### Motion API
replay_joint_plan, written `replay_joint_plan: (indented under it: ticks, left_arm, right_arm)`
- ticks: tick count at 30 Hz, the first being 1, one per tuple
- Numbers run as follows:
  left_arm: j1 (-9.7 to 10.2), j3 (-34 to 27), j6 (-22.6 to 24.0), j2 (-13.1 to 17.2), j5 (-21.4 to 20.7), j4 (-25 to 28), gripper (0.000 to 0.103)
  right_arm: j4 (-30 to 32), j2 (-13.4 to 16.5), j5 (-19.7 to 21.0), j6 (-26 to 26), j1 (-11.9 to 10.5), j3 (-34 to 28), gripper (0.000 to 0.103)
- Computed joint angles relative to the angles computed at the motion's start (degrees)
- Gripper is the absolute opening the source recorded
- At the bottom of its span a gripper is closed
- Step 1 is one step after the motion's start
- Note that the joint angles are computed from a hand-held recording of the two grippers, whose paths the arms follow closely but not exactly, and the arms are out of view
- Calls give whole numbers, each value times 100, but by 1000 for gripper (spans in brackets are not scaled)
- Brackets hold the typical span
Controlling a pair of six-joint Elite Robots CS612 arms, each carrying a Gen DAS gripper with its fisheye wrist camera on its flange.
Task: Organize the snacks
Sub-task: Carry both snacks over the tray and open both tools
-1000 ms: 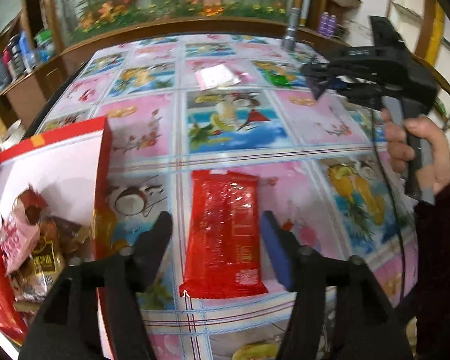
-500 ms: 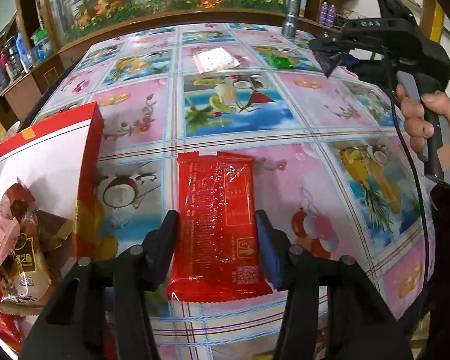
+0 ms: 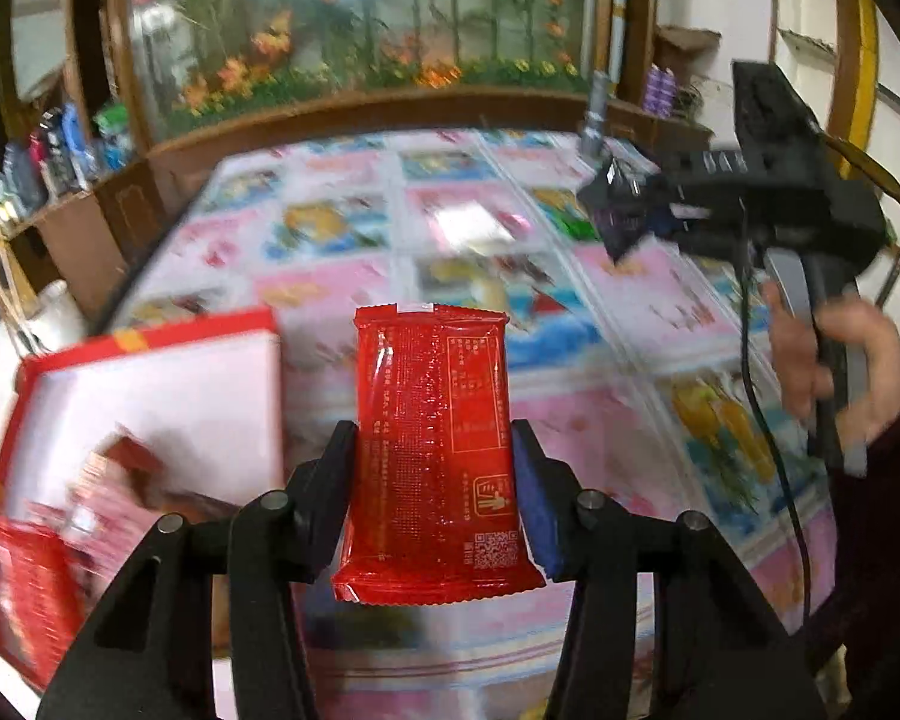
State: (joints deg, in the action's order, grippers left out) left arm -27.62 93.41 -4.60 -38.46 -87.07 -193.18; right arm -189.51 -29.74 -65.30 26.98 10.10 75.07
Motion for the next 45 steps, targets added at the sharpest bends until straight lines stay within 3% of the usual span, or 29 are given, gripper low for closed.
replay_joint_plan:
  ticks: [5, 13, 21, 28, 35, 38, 41, 45]
  left_arm:
    - [216, -10, -209, -24, 378, -85, 48]
    - [548, 13, -684, 0, 780, -171, 48]
    - [796, -32, -1093, 94, 896, -30, 48]
    - [895, -6, -1295, 139, 1045, 8, 48]
    - [891, -55, -1453, 152, 1244, 355, 49]
    - [850, -58, -1430, 120, 1390, 461, 51]
    - [814, -53, -1413, 99, 1424, 409, 56]
    - [731, -61, -1304, 45, 1476, 242, 62]
  right_arm:
    - [76, 284, 509, -94, 257, -545, 22]
    - [1164, 887, 921, -587, 763, -1841, 22]
    - [2115, 1326, 972, -967, 1081, -2753, 23]
    - [2573, 1315, 776, -1731, 1251, -2811, 25]
    - [2461, 1233, 776, -1883, 1256, -2640, 31]
    - [2152, 1172, 802, -1716, 1211, -2509, 40]
    - [1783, 1138, 858, -1394, 1132, -2427, 42]
    - [1162, 1017, 443, -912, 979, -2199, 46]
